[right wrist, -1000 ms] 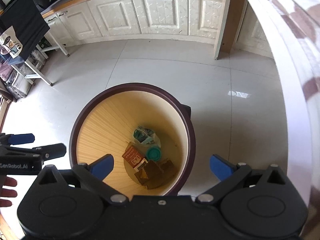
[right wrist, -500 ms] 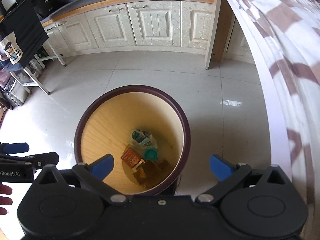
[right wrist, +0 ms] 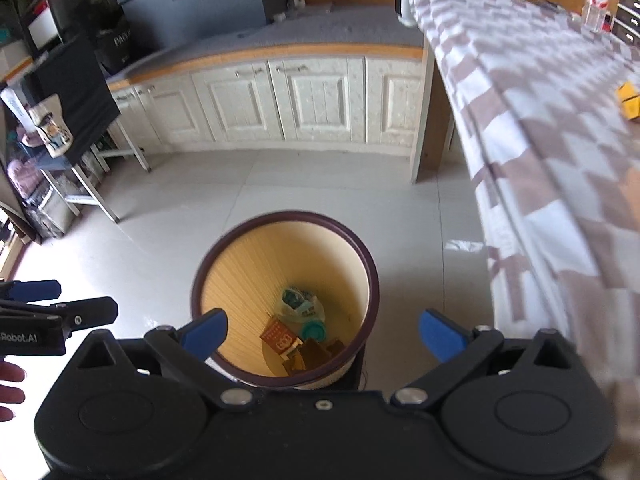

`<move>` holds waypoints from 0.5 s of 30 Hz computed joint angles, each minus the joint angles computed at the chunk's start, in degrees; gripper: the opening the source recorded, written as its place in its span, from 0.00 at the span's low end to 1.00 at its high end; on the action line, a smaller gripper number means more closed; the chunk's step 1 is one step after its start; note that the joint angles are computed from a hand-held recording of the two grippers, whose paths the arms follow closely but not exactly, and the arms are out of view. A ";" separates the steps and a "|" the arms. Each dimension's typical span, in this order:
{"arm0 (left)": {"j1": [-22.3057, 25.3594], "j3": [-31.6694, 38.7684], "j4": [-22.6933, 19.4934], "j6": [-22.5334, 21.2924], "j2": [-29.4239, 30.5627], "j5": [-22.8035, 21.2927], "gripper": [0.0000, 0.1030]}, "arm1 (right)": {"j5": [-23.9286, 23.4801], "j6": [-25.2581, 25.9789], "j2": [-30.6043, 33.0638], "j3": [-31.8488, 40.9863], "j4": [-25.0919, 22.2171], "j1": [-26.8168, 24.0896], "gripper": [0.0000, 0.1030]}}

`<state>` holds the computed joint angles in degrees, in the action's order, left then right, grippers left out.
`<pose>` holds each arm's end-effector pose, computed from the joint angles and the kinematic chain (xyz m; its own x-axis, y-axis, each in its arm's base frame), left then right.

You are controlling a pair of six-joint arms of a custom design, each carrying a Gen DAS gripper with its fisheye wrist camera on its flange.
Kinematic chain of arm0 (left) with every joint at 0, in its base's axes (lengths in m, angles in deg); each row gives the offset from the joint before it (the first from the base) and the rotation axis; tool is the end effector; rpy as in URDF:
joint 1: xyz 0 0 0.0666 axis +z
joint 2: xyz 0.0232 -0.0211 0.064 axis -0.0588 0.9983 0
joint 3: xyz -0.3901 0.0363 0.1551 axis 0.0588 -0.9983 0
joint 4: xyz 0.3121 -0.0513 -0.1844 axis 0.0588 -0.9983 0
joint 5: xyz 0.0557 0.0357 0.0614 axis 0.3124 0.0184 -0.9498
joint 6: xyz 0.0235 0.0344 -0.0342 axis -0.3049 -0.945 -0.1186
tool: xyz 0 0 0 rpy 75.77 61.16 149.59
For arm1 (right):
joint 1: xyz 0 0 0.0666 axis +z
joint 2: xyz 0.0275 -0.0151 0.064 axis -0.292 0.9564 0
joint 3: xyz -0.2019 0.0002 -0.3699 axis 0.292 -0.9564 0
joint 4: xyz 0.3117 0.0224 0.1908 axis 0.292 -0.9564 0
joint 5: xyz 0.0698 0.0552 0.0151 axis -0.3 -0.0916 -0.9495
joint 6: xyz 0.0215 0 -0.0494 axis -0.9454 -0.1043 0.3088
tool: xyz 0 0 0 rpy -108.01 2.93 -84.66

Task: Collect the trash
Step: 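Move both open tools up from the wastebasket back toward the table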

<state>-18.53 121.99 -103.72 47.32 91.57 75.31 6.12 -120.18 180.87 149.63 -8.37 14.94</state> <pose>0.5869 -0.1643 0.4210 -0.8038 0.1771 -0.5679 0.3005 0.9448 -0.1308 0.5465 0.3281 0.4110 -0.8045 0.1731 -0.5682 0.1227 0.9844 0.1263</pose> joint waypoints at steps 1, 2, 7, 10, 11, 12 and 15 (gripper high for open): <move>0.04 -0.76 0.56 0.03 -0.91 0.04 1.00 | 0.07 0.00 -1.05 -0.84 0.87 0.26 1.00; 0.03 -1.47 1.03 0.14 -1.80 0.25 1.00 | 0.19 -0.08 -1.91 -1.58 1.57 0.54 1.00; -0.43 -4.06 3.35 0.06 -5.89 0.92 1.00 | 2.99 0.98 -6.60 -4.84 4.32 2.02 1.00; -1.12 -6.23 5.91 0.38 -8.83 1.24 1.00 | 6.14 2.03 -9.78 -7.23 6.15 3.15 1.00; -1.38 -7.02 6.88 0.45 -9.75 1.49 1.00 | 7.02 2.55 -10.93 -8.22 6.90 3.44 1.00; -1.58 -7.49 7.73 0.48 -10.43 1.70 1.00 | 7.94 2.96 -12.17 -9.30 7.67 3.72 1.00; -3.15 -9.21 11.07 1.09 -12.52 1.07 1.00 | 10.54 3.44 -15.60 -12.43 9.79 4.26 1.00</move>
